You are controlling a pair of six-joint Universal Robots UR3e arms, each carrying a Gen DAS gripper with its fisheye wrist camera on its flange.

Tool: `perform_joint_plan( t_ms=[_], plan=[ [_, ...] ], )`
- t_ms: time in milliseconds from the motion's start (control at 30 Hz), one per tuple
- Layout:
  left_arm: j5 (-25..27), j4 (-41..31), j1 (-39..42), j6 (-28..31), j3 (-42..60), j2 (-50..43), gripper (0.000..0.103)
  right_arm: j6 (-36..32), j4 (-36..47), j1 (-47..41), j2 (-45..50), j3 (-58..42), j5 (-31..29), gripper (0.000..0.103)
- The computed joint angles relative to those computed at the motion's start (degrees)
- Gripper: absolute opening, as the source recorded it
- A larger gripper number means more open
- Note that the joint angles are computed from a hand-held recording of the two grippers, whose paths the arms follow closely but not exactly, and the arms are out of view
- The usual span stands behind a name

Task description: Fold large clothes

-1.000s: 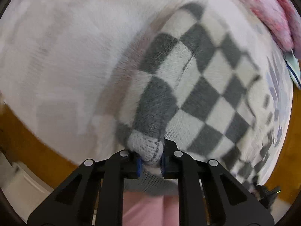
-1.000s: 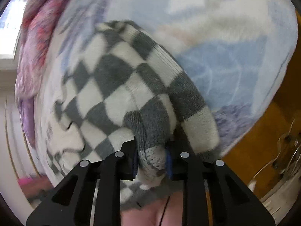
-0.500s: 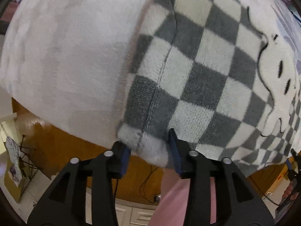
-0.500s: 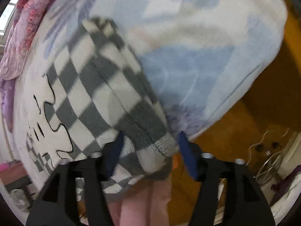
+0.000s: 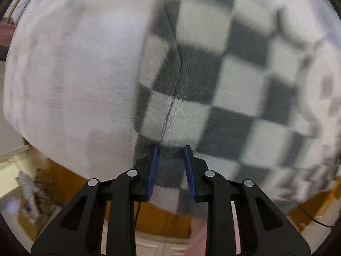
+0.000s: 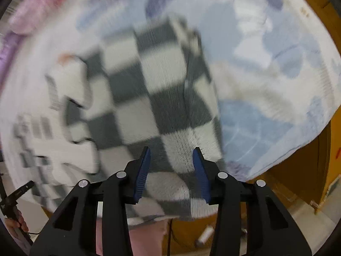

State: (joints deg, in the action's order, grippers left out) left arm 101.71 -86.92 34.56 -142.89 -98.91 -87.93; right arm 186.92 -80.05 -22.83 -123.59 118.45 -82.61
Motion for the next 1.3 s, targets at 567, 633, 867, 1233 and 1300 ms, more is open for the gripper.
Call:
perform_joint_plan(
  t_ms=[567, 633, 867, 1233, 1300],
  plan=[
    [-0.6, -12.7, -2.0, 2.3, 3.7, 8.5, 0.056, 0.1, 12.6, -0.7, -6.0, -5.1, 2.5, 0.077],
    [-0.9, -16.8, -2.8, 2.3, 7.1, 9.0, 0.06, -0.1, 15.5, -2.5, -7.0, -8.4, 2.3, 0.079],
    [-6.2, -26.8, -5.5, 3.0, 23.1, 4.1, 0.063, 2.6, 18.6, -2.5, -8.3, -20.5, 3.1, 0.085],
    [-21.6, -8.1, -15.4, -3.3, 27.0, -5.4, 0.058, 25.2, -20.7, 29.6, 22.5, -31.2, -7.1, 0.029],
    [-22.8, -1.5, -16.5, -3.7, 25.6, -9.3, 0.042, 24.8, -28.7, 31.9, 27.9, -30.8, -7.3, 0.019]
  ],
)
